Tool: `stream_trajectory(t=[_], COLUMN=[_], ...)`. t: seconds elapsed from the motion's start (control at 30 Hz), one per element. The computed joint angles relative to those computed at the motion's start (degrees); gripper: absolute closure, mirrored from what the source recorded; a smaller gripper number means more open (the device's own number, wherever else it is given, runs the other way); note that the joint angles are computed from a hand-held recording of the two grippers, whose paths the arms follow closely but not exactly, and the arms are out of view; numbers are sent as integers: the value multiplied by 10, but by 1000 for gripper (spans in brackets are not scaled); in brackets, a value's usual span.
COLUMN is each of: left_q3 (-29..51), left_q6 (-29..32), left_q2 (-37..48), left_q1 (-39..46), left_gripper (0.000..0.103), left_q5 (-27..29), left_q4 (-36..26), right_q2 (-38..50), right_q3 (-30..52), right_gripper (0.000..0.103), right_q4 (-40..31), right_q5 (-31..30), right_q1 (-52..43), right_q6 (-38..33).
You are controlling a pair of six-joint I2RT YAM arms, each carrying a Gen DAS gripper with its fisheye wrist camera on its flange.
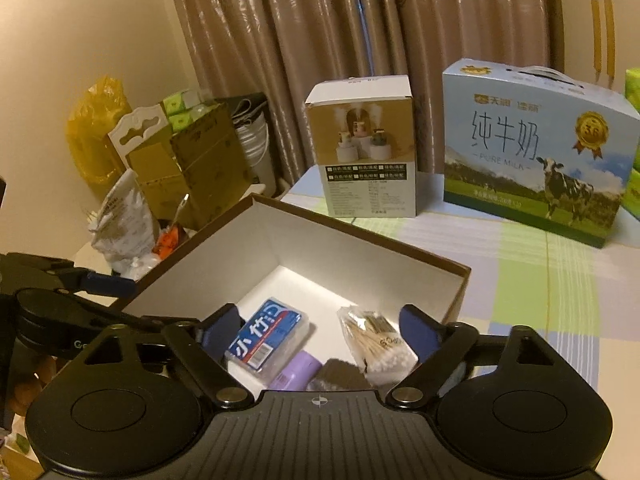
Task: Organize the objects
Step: 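Lower the cotton swab bag into the shoebox and open the right tool, then withdraw both tools from the shoebox toward the white pill bottle and rack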
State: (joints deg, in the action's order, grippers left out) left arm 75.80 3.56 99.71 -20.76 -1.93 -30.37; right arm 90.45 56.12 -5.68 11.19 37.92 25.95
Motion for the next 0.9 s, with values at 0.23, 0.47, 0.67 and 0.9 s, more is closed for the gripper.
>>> stream_trajectory(t=[0.23, 0.47, 0.67, 0.9], left_q3=[-30, -64, -92, -127], left_q6=[-7, -18, -30, -47], left_q2=[-46, -105, -158, -225], left_q1=[1, -5, -10, -21], left_gripper=[11, 9, 8, 8], left_q5=[8, 4, 3, 4], left_q4=[-21, -44, -71, -103], right_q2=[-42, -85, -126, -173], right_q3=[-21, -40, -59, -78], right_gripper=[3, 2, 2, 2], right_q4=[-13, -33, -52, -80], right_q5=[9, 33, 51, 82], right_q1=[18, 51, 78, 121], right_q6=[19, 46, 74, 111])
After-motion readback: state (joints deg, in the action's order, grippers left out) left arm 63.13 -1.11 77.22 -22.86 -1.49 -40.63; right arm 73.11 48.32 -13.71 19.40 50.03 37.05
